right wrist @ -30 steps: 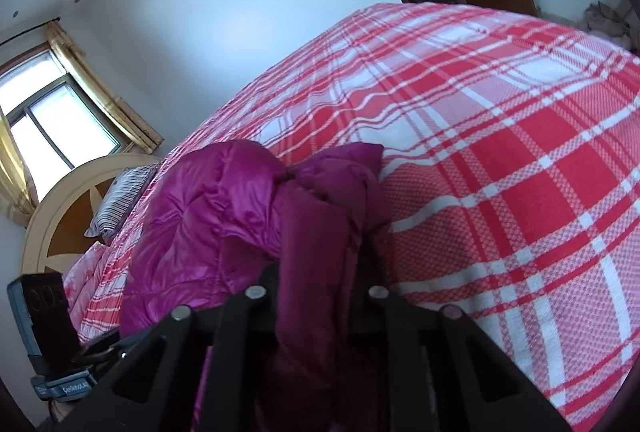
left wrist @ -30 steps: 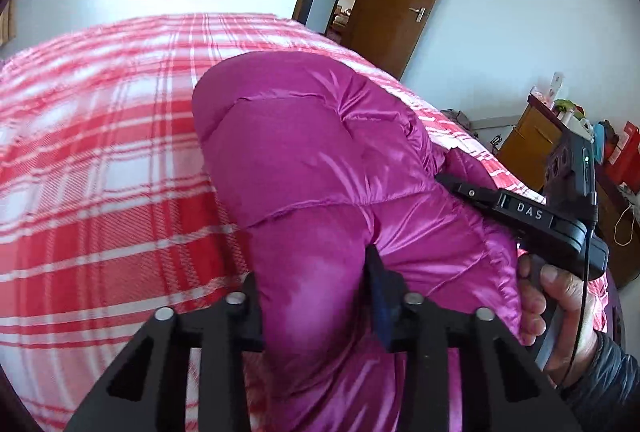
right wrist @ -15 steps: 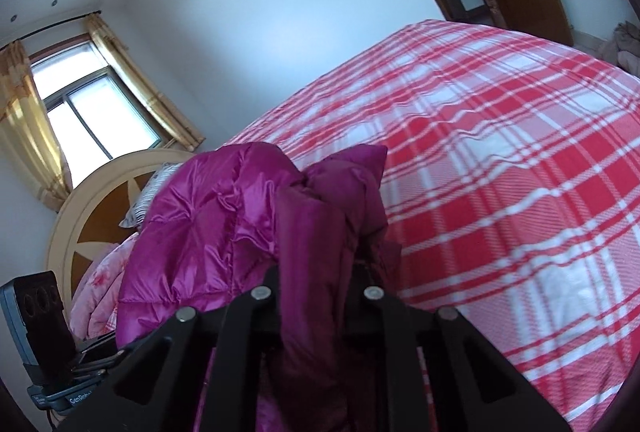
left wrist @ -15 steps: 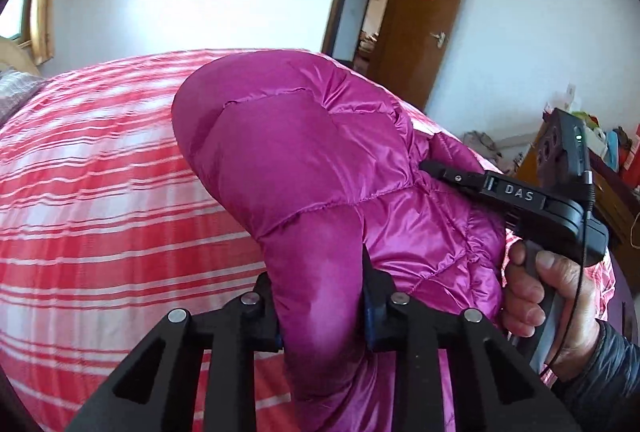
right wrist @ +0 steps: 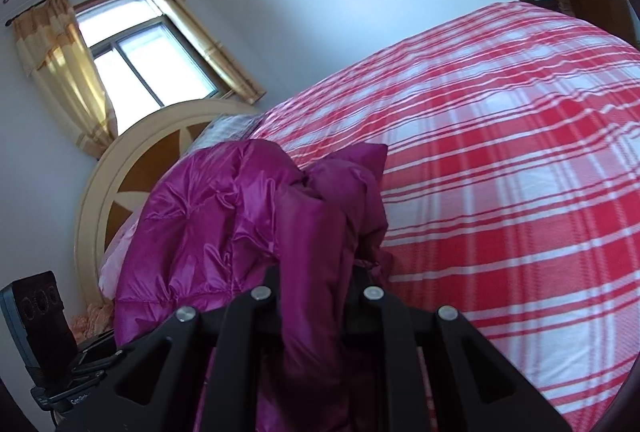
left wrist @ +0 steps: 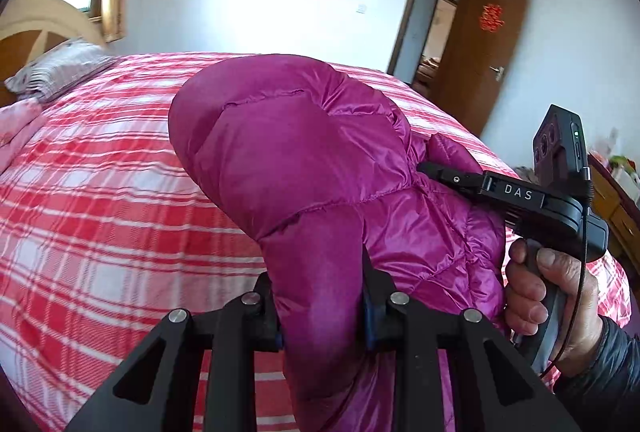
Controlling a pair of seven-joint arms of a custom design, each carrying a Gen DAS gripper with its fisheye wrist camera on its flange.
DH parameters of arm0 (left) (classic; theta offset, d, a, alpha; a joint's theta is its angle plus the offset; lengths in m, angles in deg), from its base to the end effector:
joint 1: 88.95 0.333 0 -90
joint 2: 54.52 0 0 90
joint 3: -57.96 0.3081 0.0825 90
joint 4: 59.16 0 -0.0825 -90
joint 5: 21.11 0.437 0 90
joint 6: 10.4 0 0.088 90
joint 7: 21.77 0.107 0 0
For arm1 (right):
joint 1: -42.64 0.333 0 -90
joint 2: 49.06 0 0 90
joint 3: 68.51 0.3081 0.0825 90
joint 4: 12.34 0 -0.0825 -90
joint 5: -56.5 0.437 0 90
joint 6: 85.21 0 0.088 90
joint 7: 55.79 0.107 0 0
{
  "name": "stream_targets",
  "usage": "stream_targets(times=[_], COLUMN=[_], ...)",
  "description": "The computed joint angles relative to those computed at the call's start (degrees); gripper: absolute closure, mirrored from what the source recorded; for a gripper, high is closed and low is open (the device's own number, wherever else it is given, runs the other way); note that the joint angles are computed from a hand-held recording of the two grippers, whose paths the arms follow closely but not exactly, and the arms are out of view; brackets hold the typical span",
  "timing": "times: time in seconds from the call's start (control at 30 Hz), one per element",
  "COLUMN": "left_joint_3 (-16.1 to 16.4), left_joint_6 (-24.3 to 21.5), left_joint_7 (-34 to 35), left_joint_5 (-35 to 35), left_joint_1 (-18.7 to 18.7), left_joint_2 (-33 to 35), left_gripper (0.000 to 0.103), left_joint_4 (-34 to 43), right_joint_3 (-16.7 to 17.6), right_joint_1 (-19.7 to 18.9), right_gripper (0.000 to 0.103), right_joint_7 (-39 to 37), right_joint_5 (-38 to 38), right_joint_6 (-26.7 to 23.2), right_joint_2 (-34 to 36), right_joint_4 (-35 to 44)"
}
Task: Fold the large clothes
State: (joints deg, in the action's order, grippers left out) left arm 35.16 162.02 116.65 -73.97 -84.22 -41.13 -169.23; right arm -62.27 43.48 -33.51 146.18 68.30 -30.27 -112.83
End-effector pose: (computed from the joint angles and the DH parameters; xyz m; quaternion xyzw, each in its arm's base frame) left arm 0.6710 -0.1421 0.4199 -0.5499 0.7008 -0.4180 0.1781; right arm 0.7155 0.0514 0.3906 -0.5933 0.5994 -0.0690 0.5329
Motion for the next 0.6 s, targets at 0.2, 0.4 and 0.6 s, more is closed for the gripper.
stream_targets(times=[0.2, 0.4, 0.6], left_joint_3=[0.84, 4.68, 6.46], left_joint_6=[0.98, 0.70, 0.82], left_joint_7=[3.09, 0.92, -0.06], left_joint_5=[-5.77, -5.34, -5.33], left_joint_1=[0.94, 0.23, 0.27], left_joint_2=[-2.52, -3.43, -4.68], left_gripper=[0.075, 0.075, 0.075], left_joint_4=[-3.02, -4.54, -6.86], right_joint_3=[1.32, 3.09, 4.49], right_joint_1=[1.65, 2.78, 3.72], right_gripper=[0.086, 0.086, 0.086], right_joint_7=[4.00, 6.06, 10.64], right_joint_5=[-4.56, -8.04, -13.37], right_joint_6=[-0.54, -0.65, -1.42], right_joint_2=[2.47, 4.41, 7.25], right_joint_4=[2.97, 5.04, 7.48])
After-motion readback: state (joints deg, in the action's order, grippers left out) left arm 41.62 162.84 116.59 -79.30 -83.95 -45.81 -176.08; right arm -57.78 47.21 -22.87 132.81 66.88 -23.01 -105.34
